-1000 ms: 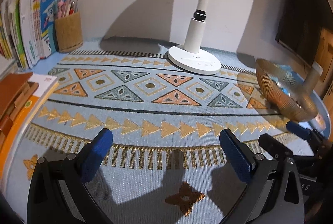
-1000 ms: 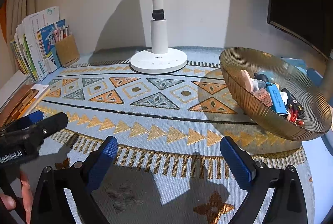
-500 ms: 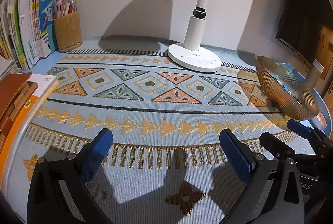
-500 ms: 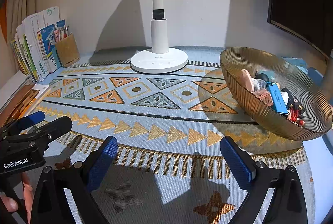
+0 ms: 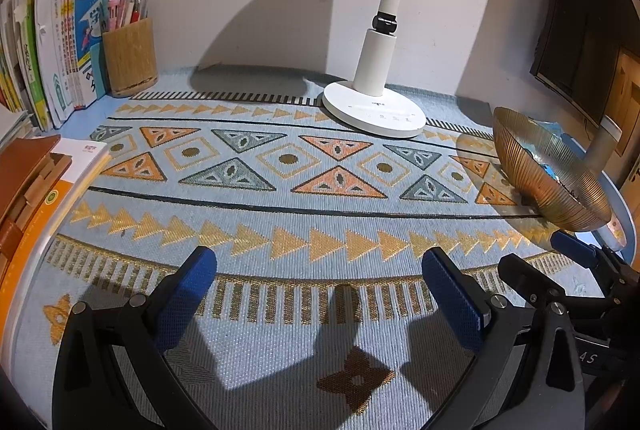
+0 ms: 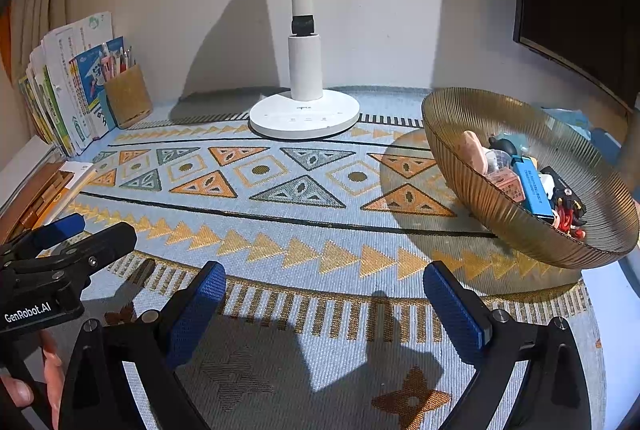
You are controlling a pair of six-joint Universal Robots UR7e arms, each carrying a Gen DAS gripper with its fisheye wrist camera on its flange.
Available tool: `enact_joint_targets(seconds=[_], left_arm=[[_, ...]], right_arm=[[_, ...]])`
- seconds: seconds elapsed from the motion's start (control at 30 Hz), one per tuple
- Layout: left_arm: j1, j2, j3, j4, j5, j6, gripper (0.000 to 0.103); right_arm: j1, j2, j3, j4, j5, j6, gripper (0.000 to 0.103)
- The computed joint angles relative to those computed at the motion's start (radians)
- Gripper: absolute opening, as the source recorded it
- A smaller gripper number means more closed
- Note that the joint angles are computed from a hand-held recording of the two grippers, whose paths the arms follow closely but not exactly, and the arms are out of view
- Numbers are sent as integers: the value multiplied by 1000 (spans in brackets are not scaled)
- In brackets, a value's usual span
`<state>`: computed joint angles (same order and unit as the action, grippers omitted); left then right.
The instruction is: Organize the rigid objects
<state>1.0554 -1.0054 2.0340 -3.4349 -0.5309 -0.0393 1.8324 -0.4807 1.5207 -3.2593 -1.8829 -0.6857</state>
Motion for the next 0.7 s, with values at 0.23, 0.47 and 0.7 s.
enact_joint_targets(seconds=[0.23,0.47,0.7], left_arm=[[1,-4,1,16,-4,-20,102],[1,-3,-16,115,41,-86,102],[26,-35,-58,450,29,-280,102]], right_arm=[[0,2,-6,8,-5,-2,99],[5,15,-34,40,-51,5,99],[20,47,-98,143,-163,29,99]])
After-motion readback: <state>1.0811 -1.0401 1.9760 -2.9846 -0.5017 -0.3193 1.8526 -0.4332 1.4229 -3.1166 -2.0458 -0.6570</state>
